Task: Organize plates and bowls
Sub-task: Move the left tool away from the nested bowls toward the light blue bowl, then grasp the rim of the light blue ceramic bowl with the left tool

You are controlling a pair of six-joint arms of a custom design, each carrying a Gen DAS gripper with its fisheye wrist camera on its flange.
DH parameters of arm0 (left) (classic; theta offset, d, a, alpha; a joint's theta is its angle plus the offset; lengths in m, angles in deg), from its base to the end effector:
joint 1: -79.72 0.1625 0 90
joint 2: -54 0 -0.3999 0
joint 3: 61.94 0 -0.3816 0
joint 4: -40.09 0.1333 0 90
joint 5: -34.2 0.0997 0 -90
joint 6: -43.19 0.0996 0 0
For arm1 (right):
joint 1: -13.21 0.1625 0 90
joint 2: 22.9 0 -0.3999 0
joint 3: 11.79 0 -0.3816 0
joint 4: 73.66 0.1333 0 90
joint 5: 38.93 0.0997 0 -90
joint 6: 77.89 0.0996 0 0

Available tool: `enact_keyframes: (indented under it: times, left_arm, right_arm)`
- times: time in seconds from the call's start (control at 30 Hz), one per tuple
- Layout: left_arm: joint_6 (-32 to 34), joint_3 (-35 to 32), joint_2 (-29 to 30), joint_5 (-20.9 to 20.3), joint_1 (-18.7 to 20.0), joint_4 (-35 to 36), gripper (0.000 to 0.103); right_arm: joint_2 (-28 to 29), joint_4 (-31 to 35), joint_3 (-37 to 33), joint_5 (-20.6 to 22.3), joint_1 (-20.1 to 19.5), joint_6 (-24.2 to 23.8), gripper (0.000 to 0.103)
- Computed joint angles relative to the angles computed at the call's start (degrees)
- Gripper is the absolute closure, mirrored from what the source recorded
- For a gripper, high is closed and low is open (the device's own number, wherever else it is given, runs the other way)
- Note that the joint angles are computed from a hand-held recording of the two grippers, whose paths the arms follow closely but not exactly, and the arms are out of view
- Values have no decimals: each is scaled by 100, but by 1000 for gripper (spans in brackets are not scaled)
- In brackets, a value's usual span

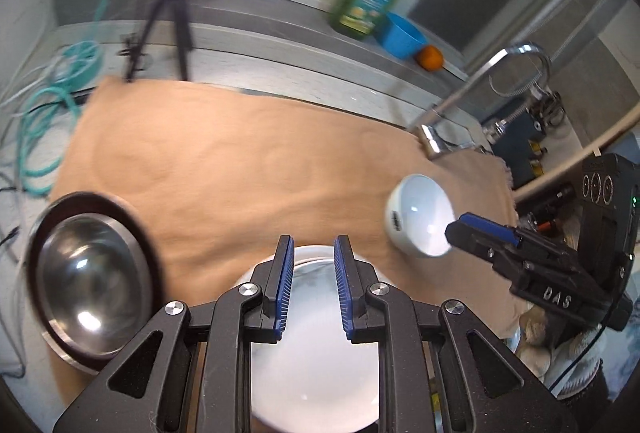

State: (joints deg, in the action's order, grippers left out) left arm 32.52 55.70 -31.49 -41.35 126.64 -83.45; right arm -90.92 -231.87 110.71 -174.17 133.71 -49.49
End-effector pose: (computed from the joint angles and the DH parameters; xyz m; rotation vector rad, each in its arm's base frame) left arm -0.1963 -0.4415 0.2641 0.8108 2.8061 -0.1990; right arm 0.3000 -0.3860 0.1783 -0.0783 -2.4613 0.7617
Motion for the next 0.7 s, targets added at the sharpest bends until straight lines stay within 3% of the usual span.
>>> enact_keyframes:
  times: [0.27,0.53,0.7]
  left_arm:
    - [55,-82,772,-263,-301,-239,85]
    - [100,-321,1521,-379,-398,-401,85]
    - [114,-435,1858,-308,-458,-420,85]
  right_arm:
    - [-1022,57,727,-397,-457,298,58]
    - [-1722,-333,1321,41,-1169,267,58]
    - [-1811,-553,1461,259,-1478,122,59]
